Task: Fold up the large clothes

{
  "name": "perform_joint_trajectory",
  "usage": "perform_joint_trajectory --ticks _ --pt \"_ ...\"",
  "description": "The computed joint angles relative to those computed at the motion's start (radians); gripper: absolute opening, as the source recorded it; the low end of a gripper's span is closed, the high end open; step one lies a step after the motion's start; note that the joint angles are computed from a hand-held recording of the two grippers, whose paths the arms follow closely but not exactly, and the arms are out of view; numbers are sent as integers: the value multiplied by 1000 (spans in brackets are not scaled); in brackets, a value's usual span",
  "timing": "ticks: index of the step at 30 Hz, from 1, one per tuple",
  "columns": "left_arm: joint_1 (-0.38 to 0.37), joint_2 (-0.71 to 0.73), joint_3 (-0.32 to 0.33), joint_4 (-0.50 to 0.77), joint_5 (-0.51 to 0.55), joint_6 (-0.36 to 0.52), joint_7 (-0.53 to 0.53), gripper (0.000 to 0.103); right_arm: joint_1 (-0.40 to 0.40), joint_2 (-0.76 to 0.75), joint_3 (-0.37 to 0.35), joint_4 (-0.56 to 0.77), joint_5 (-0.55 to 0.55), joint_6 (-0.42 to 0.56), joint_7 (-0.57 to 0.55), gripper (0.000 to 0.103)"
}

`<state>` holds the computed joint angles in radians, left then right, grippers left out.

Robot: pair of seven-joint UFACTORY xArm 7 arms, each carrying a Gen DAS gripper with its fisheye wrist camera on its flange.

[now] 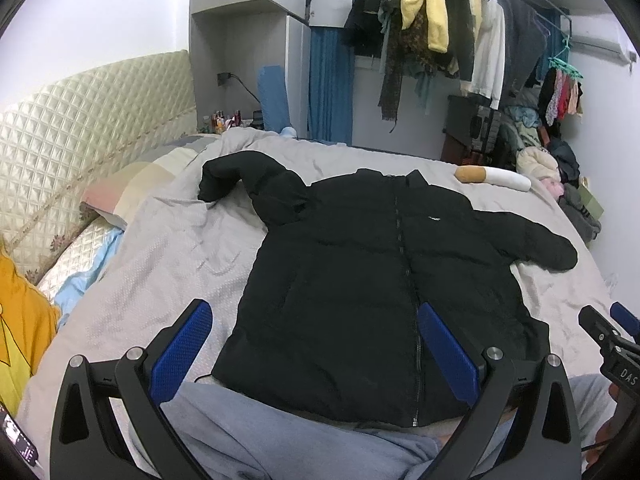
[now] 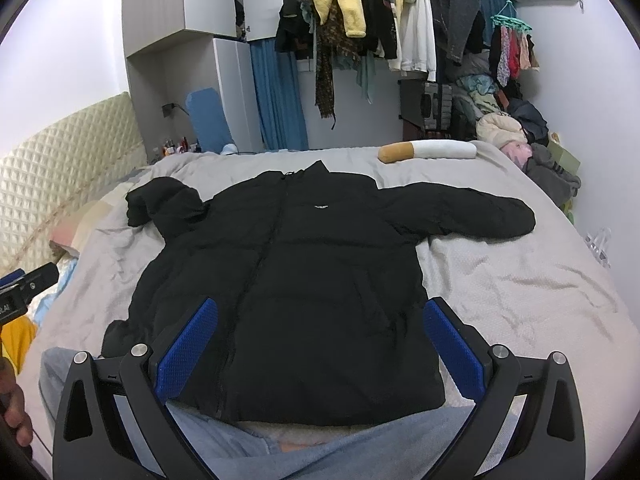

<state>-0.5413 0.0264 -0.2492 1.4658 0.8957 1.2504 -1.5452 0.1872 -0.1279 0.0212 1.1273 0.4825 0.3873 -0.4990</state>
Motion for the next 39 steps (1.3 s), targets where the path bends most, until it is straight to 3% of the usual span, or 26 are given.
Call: perform_joint_trajectory --ticks 10,15,20,23,27,34,39 --pt "42 5 28 6 21 -88 13 103 -16 61 7 65 22 15 -8 103" --pt "60 71 60 94 66 -144 19 103 -55 160 14 190 28 16 -6 103" --pt "48 164 113 204 96 -206 85 103 -99 270 40 326 -49 -4 48 103" --pt "32 207 146 230 107 -218 108 103 -141 332 72 395 -9 -12 14 103" --pt "54 207 184 170 107 -346 45 103 -207 433 119 521 86 28 -49 103" --pt "81 264 238 204 106 -447 25 103 -225 607 102 753 -37 60 39 103" --pt "111 283 267 161 105 -534 -40 103 -245 755 112 955 -116 108 90 103"
